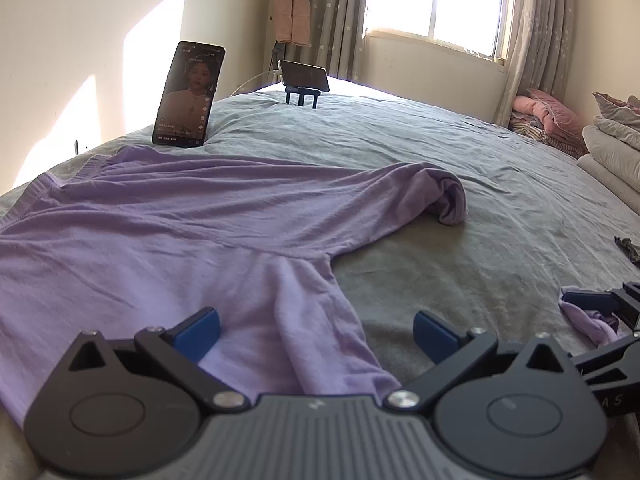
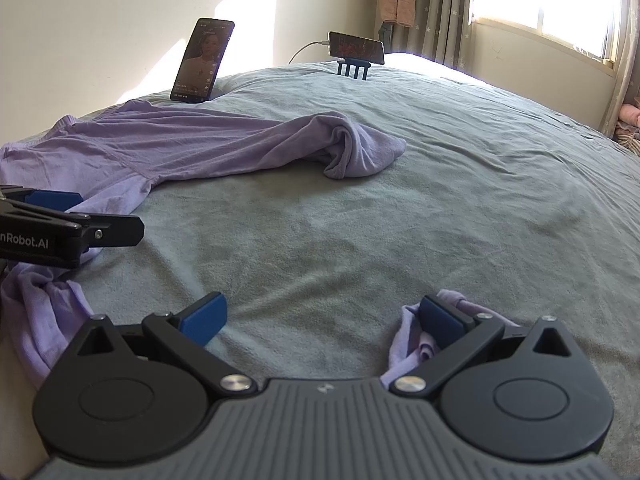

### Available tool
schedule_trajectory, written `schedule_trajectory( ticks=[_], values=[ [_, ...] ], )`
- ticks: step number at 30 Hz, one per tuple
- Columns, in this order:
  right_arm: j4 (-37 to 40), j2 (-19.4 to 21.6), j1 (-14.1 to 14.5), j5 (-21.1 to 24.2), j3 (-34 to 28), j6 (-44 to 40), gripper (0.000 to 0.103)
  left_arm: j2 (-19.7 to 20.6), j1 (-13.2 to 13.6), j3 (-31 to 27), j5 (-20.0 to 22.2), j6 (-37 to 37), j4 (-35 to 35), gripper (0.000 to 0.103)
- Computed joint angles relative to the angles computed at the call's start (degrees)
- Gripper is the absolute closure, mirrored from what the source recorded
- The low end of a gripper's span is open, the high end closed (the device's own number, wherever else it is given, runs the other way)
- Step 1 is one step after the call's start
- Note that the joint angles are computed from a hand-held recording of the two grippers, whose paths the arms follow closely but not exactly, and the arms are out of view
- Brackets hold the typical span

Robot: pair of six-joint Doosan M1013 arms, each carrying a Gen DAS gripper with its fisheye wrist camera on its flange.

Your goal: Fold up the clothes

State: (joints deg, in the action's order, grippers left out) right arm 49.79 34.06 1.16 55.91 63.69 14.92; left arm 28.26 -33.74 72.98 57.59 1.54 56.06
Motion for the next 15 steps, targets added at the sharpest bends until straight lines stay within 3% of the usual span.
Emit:
schedule_trajectory(
  ticks=[15],
  values=[
    [0.02,0.04,-0.01,0.05,-0.05,0.03,0.0,-0.13,-0.01,0.11,-0.27,-0.2,-0.03,0.0]
  ],
)
